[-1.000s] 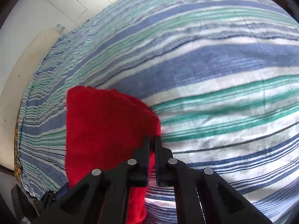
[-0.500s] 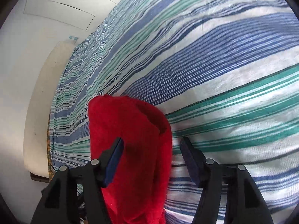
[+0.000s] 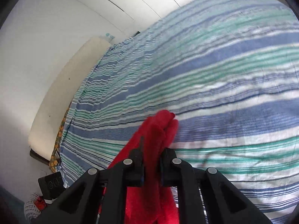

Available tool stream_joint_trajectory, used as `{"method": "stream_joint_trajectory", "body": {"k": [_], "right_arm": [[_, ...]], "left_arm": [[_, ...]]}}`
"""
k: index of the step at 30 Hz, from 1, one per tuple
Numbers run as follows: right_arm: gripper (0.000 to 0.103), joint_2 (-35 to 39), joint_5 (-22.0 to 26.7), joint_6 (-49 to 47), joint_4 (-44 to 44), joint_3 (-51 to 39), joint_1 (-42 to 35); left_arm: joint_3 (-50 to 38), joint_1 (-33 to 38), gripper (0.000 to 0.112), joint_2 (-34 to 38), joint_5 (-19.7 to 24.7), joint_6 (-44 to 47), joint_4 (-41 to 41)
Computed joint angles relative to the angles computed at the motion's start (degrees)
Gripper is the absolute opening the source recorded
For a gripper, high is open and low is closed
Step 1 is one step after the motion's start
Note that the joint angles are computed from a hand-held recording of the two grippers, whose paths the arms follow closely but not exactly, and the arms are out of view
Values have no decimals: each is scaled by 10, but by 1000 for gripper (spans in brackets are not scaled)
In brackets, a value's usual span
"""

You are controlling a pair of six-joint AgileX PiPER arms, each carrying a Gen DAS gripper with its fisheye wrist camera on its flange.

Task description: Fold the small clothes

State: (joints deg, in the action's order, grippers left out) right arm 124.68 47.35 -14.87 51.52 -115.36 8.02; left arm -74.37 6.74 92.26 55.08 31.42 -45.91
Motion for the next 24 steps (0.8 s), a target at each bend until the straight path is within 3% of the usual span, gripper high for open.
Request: {"method": "stream_joint_trajectory", "body": {"k": [4,7,9,10,12,14,17,18,21,24], "right_arm": [[11,-16,31,32,-21,-61,8],[11,-26,29,52,-47,-60,10],[16,-23,8,87,-72,-37,10],[22,-6,16,132,-112,-46,12],[79,7,15,216,-227,-26,22],[79,-40,-35,270,-339,76,38],[81,-153,-112,279,-382,248,47],[85,-194,-138,278,-389,305,53],[99,-314,-197,355,-479,458,101],[99,-409,-196,486,-601,552,178]], "left_arm": [[-3,14,15,-41,25,-4,-7],[15,-20,19,-38,-13,-27,14],[2,-67,34,2,-33,-114,99],[14,-96,35,26,-69,-150,157],[49,-130,32,33,-116,-211,271],[101,-155,39,-13,-146,-266,362],[188,-172,80,-125,-184,-327,462],[208,-185,87,-155,-191,-373,517],[225,-227,97,-210,-163,-477,640],[239,-267,100,-266,-122,-544,699]]}}
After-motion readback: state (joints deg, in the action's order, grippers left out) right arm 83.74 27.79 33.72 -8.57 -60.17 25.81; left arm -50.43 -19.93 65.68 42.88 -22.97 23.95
